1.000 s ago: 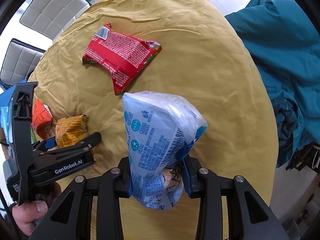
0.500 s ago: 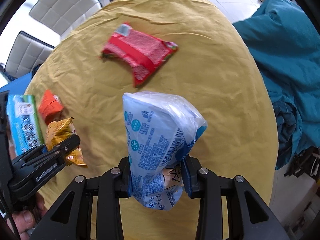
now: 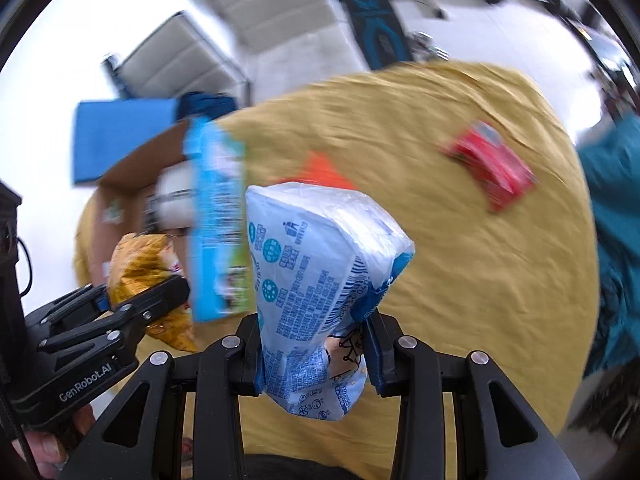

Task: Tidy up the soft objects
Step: 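Carry the yellow pack and milk pack into the box with both grippers, then open both grippers to release the packs in the box and lift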

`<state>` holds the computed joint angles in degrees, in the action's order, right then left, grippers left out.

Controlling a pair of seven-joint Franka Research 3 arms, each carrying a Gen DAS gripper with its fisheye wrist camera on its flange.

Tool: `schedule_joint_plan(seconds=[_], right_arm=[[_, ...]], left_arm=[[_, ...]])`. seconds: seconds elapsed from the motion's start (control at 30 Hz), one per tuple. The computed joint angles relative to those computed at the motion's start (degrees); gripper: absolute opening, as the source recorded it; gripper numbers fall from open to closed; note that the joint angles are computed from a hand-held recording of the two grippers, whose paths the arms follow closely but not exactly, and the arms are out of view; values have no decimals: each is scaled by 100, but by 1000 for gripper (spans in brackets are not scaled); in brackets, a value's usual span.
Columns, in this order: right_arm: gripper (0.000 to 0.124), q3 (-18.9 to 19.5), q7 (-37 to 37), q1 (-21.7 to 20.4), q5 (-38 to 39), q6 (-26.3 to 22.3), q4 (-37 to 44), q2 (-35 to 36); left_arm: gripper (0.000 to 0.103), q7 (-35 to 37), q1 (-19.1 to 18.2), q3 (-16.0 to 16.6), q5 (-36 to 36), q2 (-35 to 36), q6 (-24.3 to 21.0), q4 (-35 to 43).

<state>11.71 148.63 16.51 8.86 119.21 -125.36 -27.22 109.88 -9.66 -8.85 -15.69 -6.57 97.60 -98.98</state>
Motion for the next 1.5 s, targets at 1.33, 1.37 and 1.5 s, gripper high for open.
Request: schedule_joint_plan(seconds=[1.33,1.37,1.5], right_arm=[[44,-671,-1523,1325,23,-1777,5399,5876],[45,-677,-1528,1338,0,-1803,5438,5911],[47,-701,-1518,1371,-58,-1770,5375,5889]], left_arm=[[36,209,911,55,2061,4815,-1011,4946],[38,186,905,64,2068,4876,-1029,5040],[45,-7,922,75,2013,5095,-1168,5479]])
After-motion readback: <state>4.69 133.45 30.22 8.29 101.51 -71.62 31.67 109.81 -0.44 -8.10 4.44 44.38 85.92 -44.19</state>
